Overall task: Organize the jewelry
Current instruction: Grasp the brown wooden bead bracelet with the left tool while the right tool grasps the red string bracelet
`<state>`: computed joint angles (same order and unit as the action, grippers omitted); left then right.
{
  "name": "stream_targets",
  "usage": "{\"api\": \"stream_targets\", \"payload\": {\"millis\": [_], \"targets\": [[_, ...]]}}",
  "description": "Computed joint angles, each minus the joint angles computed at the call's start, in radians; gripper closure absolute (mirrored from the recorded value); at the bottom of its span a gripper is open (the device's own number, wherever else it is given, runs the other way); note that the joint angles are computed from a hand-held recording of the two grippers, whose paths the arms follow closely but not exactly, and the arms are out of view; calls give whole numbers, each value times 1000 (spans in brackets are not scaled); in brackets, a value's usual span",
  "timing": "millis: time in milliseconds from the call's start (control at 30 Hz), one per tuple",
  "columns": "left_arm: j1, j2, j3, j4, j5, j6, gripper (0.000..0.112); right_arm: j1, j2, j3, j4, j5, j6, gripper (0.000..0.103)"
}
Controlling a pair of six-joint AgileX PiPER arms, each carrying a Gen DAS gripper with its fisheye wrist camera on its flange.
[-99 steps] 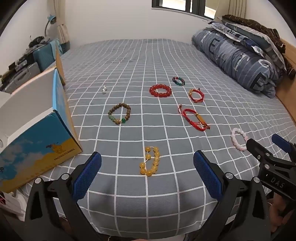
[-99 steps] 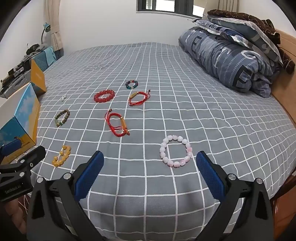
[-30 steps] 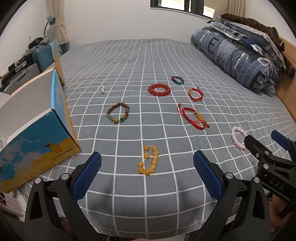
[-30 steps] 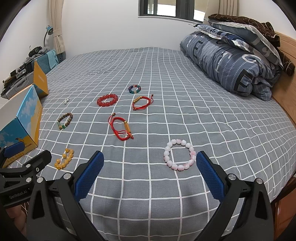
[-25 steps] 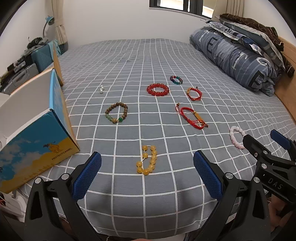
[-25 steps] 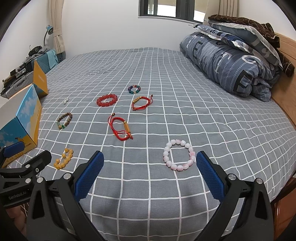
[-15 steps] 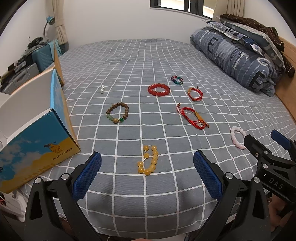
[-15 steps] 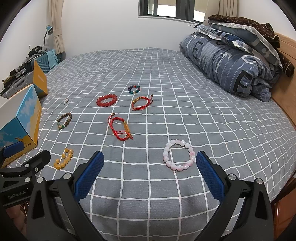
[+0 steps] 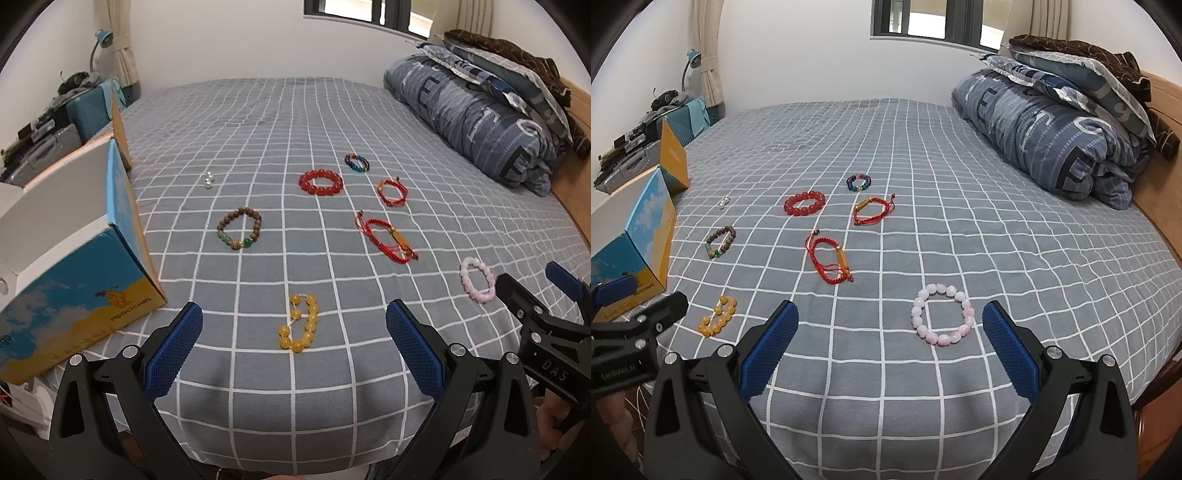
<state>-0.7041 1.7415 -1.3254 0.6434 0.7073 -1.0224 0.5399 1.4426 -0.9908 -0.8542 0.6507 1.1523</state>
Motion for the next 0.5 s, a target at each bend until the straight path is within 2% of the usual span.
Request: {"api": "stream_targets", "payload": {"millis": [167,267,500], "targets": [[27,17,-118,-39,94,83,15,-34,-23,-74,122,5,-171,7],[78,56,-234,-139,145,184,15,-67,-1,-156,244,7,-313,7],[186,226,-539,-314,266,391,15,-114,211,-430,451,77,-598,7]]}}
